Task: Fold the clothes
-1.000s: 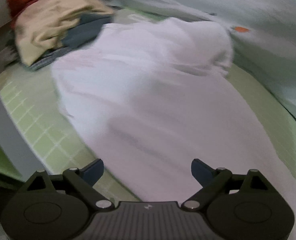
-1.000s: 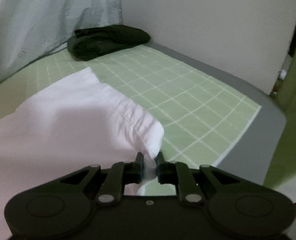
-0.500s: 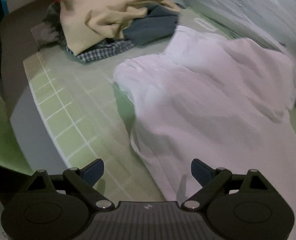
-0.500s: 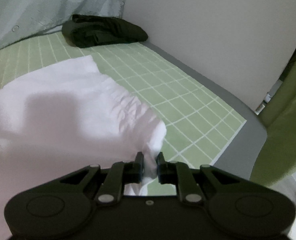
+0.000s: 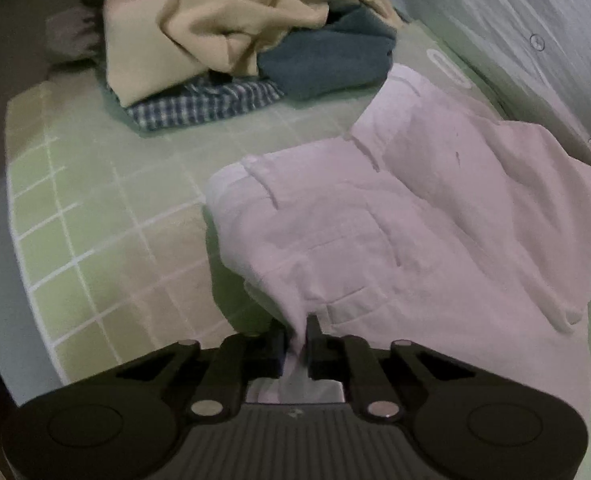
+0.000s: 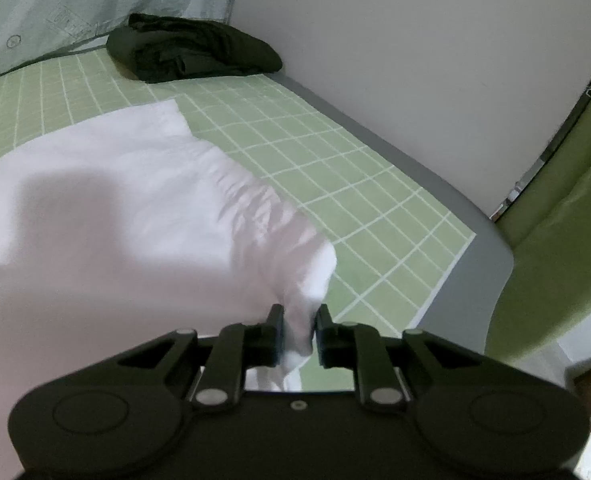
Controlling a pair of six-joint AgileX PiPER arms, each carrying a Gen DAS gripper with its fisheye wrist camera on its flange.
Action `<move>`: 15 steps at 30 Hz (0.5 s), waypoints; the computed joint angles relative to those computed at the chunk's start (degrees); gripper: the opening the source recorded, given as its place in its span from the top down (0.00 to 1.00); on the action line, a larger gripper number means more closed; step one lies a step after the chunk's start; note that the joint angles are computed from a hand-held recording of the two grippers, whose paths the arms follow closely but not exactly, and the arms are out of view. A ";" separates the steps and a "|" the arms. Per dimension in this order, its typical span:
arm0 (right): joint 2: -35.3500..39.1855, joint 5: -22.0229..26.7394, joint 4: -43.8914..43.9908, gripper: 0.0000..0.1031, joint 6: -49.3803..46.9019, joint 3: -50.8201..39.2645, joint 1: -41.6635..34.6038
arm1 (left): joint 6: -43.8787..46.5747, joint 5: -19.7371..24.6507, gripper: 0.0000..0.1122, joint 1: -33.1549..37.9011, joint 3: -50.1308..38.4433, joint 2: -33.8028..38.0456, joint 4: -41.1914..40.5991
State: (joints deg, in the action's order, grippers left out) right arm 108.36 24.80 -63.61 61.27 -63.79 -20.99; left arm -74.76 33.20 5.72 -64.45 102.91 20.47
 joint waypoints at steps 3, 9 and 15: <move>-0.28 -2.38 1.35 0.84 -1.32 0.34 -1.30 | -8.09 1.93 0.91 -2.43 3.87 -4.08 6.67; -1.00 -5.39 -3.97 0.84 0.93 3.13 -1.79 | -18.60 11.75 0.98 -6.81 12.16 -11.99 16.18; -1.66 -4.05 -1.09 0.66 0.27 2.09 -1.54 | -22.12 14.06 0.95 -7.90 19.76 -19.74 16.94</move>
